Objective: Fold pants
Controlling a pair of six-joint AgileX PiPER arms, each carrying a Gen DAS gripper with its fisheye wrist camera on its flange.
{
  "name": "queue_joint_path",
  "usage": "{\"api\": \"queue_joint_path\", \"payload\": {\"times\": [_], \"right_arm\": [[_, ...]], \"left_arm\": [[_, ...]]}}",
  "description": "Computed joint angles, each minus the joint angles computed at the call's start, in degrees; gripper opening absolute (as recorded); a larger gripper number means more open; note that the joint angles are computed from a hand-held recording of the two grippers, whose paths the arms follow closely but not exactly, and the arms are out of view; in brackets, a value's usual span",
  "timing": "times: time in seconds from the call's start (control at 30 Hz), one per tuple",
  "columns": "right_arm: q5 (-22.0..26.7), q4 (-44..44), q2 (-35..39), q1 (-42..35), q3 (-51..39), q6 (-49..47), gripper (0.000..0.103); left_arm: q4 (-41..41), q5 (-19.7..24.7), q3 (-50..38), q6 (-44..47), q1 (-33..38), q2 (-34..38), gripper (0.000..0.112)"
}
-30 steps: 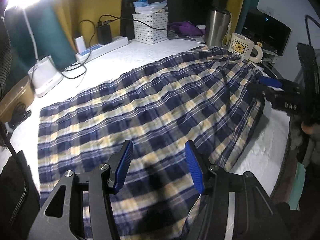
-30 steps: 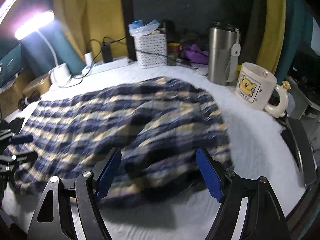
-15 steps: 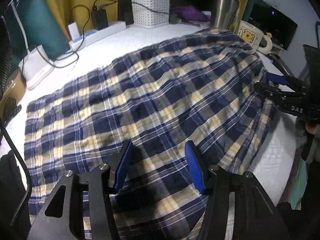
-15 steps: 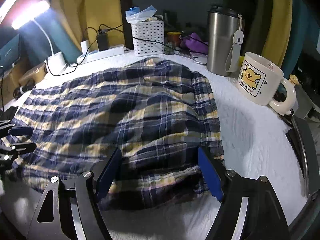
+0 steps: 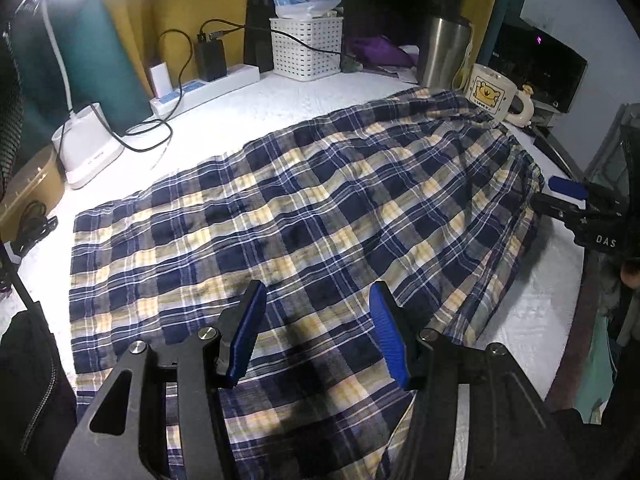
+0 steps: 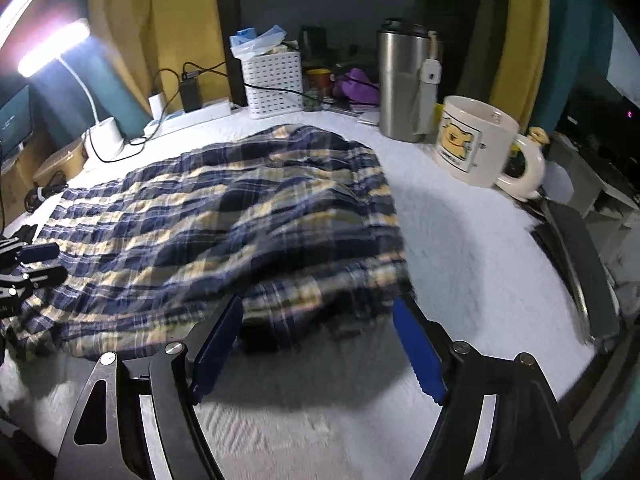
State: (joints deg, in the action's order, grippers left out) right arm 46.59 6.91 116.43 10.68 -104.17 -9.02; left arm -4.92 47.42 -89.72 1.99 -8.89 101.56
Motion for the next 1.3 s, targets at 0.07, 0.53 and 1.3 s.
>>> {"api": "queue_joint_path", "payload": {"times": [0.07, 0.53, 1.3], "right_arm": [[-0.62, -1.47, -1.14, 0.22, 1.56, 1.53, 0.093], [2.46, 11.62, -0.55, -2.22, 2.5, 1.06, 0.097], [8.34, 22.38, 19.05, -4.17, -24.89, 3.49, 0.103]], "left_arm": [[-0.83, -0.58, 0.92, 0.74, 0.62, -0.68, 0.054], [0.34, -3.45, 9.31, 1.67, 8.33, -7.42, 0.053], [7.85, -0.7, 9.12, -6.45, 14.16, -6.29, 0.054]]}}
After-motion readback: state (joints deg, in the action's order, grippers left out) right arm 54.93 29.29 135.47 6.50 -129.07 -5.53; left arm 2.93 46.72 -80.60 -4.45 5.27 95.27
